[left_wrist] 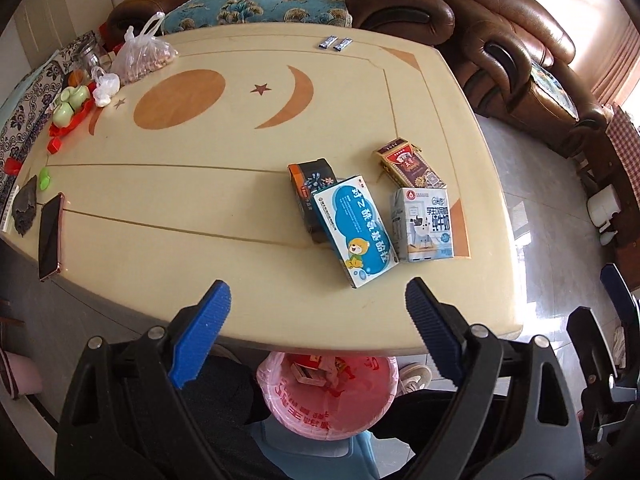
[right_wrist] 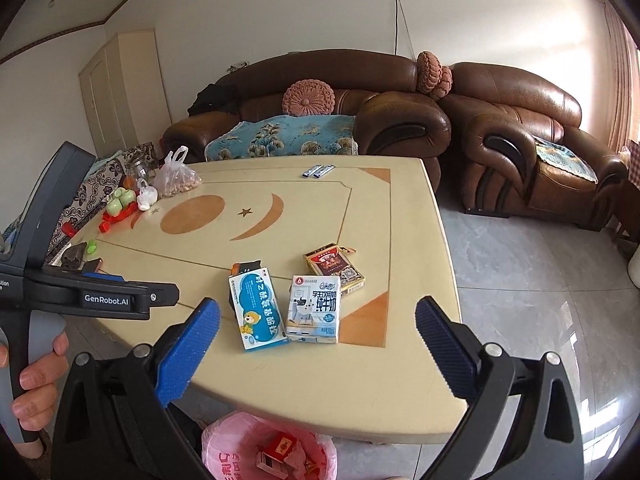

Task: Collect trash
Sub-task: 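Lift both tools away from the bin back over the table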

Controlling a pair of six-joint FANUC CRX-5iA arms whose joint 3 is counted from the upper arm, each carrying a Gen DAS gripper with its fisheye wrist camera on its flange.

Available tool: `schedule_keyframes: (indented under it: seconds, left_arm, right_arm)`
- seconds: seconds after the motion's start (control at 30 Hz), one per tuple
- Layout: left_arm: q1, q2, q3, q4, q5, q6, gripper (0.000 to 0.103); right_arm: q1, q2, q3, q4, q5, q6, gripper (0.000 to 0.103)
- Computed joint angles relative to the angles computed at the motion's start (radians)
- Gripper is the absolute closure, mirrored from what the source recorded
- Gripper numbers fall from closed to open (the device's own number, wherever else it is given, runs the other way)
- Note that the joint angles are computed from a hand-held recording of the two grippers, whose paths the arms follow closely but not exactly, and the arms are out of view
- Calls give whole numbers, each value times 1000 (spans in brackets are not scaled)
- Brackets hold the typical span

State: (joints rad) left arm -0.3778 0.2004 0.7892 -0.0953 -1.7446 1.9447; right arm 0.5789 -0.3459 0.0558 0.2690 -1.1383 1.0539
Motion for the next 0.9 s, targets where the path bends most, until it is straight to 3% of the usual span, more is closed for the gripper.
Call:
schedule_keyframes:
  seconds: [0.9]
  left_arm:
    - [19, 169, 76, 34, -17, 151, 16]
  right_arm:
    - [-113, 118, -10, -134, 51, 111, 7]
